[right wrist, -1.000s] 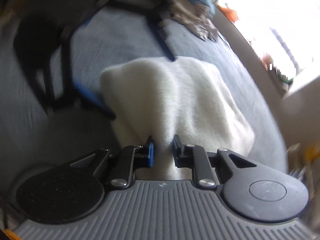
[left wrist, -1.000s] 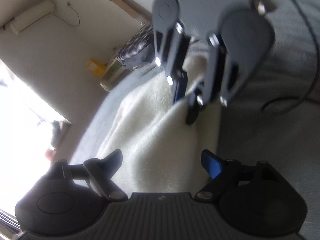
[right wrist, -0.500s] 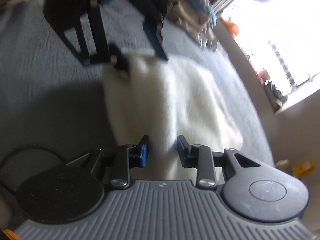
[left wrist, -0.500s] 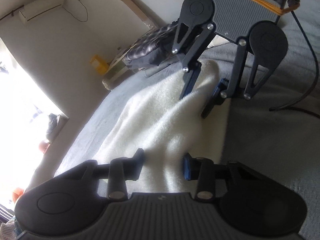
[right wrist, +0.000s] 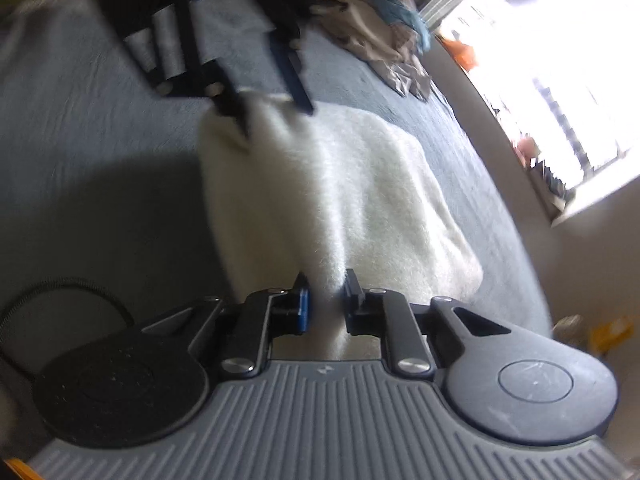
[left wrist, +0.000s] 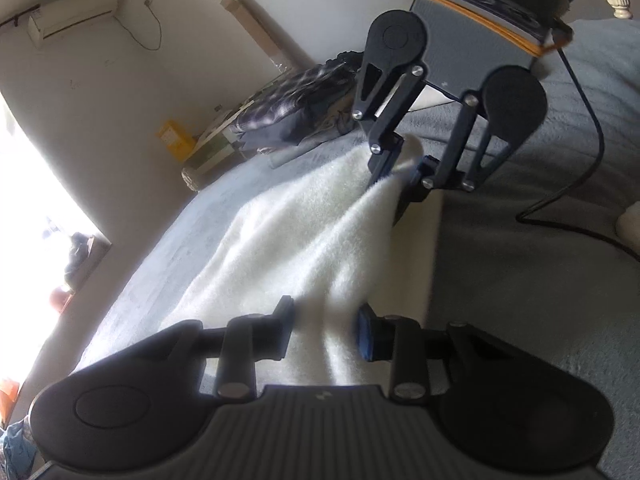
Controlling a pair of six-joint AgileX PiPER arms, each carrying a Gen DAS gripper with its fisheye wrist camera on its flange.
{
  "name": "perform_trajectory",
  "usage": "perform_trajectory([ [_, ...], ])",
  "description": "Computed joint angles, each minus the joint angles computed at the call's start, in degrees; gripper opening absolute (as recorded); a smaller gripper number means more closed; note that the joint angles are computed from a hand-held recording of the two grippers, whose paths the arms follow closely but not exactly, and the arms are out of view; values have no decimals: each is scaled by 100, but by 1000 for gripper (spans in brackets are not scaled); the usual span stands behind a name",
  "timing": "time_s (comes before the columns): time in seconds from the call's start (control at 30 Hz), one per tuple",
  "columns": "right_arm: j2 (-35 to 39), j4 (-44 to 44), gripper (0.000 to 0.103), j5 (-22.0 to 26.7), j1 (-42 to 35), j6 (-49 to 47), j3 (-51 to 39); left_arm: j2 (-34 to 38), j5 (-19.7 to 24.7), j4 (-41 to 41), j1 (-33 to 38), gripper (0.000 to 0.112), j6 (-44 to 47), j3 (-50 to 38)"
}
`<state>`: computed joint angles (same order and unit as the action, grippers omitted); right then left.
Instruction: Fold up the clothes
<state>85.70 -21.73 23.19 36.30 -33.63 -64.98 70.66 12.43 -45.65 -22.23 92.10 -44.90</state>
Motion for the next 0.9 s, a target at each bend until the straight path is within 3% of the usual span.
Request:
perform_trajectory([
  [0.07, -14, -222, 18, -56, 2, -70, 132, -7, -1, -27, -24, 34, 197, 57],
  [0.13, 55, 345, 16, 233, -87, -460, -4, -21, -163, -46, -146, 39, 546, 227],
  [0.23, 357, 531, 16, 549, -75, -407, -355, -184, -236, 336, -314, 63, 583, 492],
  [0.33, 258, 934, 25, 951, -113, -534, -551, -472, 549, 1117, -180, 67, -202, 428],
  [0.43, -115, 1874, 30, 1357, -382, -1137, -492, -833, 1091, 645, 184, 72, 416, 480],
  [0.57, -191, 3175, 28, 2007, -1005, -1578, -890, -940, 1359, 132, 645, 73, 994, 434],
  [0.63, -220, 3696, 27, 2232, -1255, -1471, -1090, -749, 1303, -55, 785, 73, 1106, 282],
  [0.77, -107, 4614, 25, 2205, -1821, -1263, -1345, -271, 795, -84, 846, 73, 724, -53],
  [0.9, 628, 4003, 13, 2221, -1649, -485, -2066, 260, 410, -436, 693, 73, 333, -474],
])
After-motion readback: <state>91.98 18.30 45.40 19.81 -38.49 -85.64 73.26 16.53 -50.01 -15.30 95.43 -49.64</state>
